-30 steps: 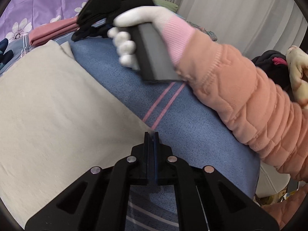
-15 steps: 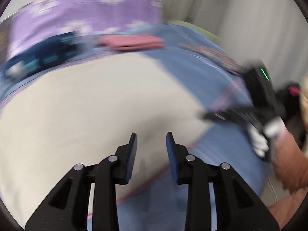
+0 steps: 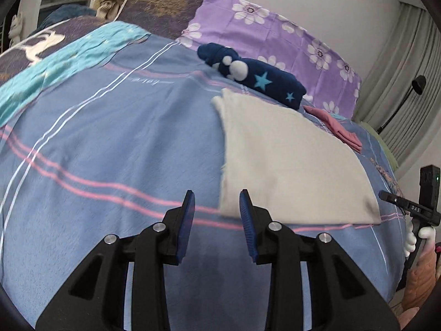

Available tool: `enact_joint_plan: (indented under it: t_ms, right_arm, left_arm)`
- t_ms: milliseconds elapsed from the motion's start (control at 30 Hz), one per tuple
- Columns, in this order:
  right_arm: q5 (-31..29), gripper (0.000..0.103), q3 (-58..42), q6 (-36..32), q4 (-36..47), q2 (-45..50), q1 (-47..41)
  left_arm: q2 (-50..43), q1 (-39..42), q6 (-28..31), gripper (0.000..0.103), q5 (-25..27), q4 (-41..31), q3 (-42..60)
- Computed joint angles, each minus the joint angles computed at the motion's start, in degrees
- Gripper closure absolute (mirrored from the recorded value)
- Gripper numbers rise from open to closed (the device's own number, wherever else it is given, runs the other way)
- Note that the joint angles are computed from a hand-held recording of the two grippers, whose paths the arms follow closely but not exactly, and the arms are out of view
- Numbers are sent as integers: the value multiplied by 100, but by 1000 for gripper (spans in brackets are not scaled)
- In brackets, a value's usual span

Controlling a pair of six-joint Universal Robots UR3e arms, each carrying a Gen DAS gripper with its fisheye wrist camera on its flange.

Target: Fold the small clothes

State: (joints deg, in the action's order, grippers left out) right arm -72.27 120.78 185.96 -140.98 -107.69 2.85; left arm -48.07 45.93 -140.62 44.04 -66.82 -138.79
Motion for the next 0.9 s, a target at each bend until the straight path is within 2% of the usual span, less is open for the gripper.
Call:
enact_joint_plan:
  t_ms: [67,133,167,233,333,433,567,633,767,900]
  right_arm:
    - [-213,77,-699,263,-274,942,777]
    - [-308,73,-1171,309,-306,1466,1238]
    - [-351,71,-1586,249,-292,1885,1537]
    - [-597,66,-1900,226,-214,2151,1970]
    - [-942,61,-2465,142,-32,2578,2494]
    - [-985,57,-2518,155,54,2610,2577]
    - [-1126,56,-2763,289,379,2708,2473]
    - [-996,56,-3006,372,496,2905,2321]
    - [-1038,56,-4023,386,956,3636,2268]
    - [-1201,55,-5472,406,1565,4600,2451]
  left_arm:
    - [351,498,724,71,-127,-966,16]
    - [48,548,938,71,-94,-982,111]
    - [-339,380,810,71,-145,-503,73]
    - [-963,105,763,71,-54,91,122]
    - [-1786,-399,695,70,50,722,341]
    - [-2262,-734,675,65,-8,1027,528]
    - [-2454,-811,1164,64,-396,439,737]
    - [-2471,-871,1185,63,-434,384,753]
    - [-2539,-788,1240,63,-545,152,796]
    - [-2358,-585,1412,62,-663,-188,688]
